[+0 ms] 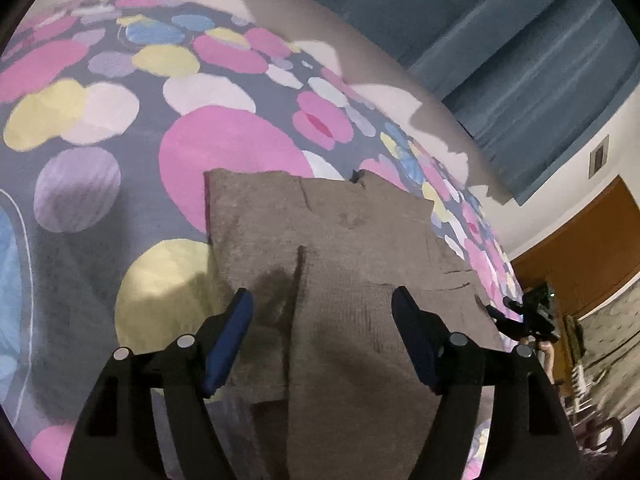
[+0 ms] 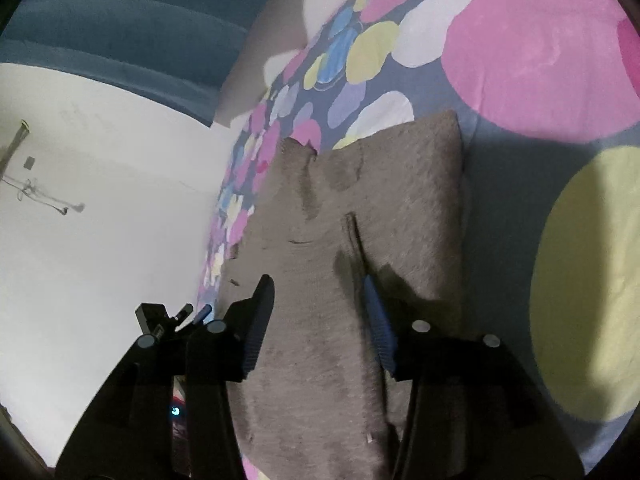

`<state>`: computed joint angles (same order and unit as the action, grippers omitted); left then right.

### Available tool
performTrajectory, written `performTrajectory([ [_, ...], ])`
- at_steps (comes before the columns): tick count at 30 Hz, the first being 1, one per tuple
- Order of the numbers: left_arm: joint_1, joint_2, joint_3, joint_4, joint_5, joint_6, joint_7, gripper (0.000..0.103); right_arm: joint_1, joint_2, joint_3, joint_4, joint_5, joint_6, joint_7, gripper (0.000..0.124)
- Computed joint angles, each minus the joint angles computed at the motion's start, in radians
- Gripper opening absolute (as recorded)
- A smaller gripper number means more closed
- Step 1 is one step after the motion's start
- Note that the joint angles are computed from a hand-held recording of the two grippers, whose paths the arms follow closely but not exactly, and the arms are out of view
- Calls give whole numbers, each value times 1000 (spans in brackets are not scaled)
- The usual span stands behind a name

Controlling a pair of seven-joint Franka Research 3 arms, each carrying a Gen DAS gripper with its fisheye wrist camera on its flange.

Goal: Fold small clothes
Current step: 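Fold the lifted hem toward the collar with both grippers and lower it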

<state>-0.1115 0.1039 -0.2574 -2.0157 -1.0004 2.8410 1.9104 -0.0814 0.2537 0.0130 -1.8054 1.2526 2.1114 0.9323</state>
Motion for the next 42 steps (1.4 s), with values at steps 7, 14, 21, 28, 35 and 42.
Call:
performTrajectory([
  [7,18,58,-6,72,36,-84,5,71,6,47,11,60,-57,-4,8,46],
  [14,28,114,-15,137,199,-139,-88,71,4,58,21,79,-89,-5,12,46],
  [21,20,157,-13,194,419,-224,-201,39,11,54,22,78,-125,5,4,45],
  [28,-11,160,7,203,652,-222,-345,5,51,11,12,37,-248,86,1,7],
  [35,-31,88,10,137,806,-125,-432,5,67,-86,4,-53,-219,159,-75,4],
  [42,-46,69,30,166,919,-77,-518,4,85,-132,-12,-48,-126,207,-138,4],
])
